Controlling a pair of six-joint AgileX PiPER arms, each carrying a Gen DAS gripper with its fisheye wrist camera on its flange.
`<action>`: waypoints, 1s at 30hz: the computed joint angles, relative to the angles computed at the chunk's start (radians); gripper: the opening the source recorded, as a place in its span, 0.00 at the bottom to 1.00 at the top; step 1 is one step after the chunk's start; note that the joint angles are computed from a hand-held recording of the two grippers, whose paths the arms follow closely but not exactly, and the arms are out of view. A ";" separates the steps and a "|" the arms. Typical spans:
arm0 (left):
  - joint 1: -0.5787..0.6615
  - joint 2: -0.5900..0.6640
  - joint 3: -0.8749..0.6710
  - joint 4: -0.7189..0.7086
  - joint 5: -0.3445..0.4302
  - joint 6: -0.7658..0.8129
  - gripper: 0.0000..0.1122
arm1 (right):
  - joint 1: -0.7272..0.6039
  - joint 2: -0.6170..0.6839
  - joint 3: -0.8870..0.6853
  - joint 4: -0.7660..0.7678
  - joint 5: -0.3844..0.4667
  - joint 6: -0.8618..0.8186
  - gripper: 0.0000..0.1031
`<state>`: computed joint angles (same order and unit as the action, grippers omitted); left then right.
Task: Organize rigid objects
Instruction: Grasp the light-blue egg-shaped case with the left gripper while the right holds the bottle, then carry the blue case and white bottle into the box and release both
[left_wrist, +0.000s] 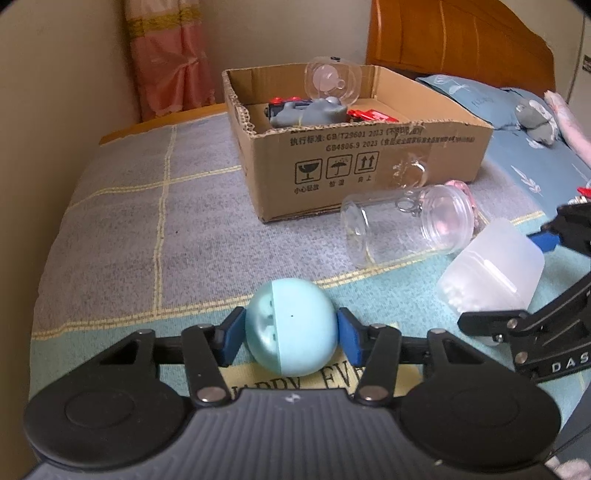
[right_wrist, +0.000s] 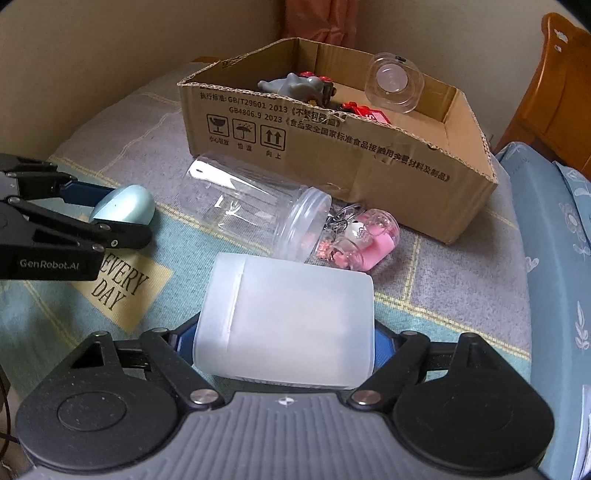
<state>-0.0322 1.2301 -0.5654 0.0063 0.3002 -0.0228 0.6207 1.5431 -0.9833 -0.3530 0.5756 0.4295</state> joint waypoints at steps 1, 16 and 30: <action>0.000 -0.001 -0.002 0.000 0.004 0.012 0.46 | 0.000 -0.006 0.003 0.002 0.000 -0.009 0.86; 0.066 -0.082 -0.164 -0.259 0.226 0.424 0.46 | -0.061 -0.097 -0.038 0.181 0.079 -0.287 0.86; 0.042 0.164 -0.485 -0.225 0.189 0.455 0.46 | -0.133 -0.100 -0.184 0.182 0.100 -0.373 0.86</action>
<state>0.0095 1.3940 -1.0507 -0.2185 0.4897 0.4321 0.4882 1.4436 -1.1670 -0.1715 0.6754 0.0570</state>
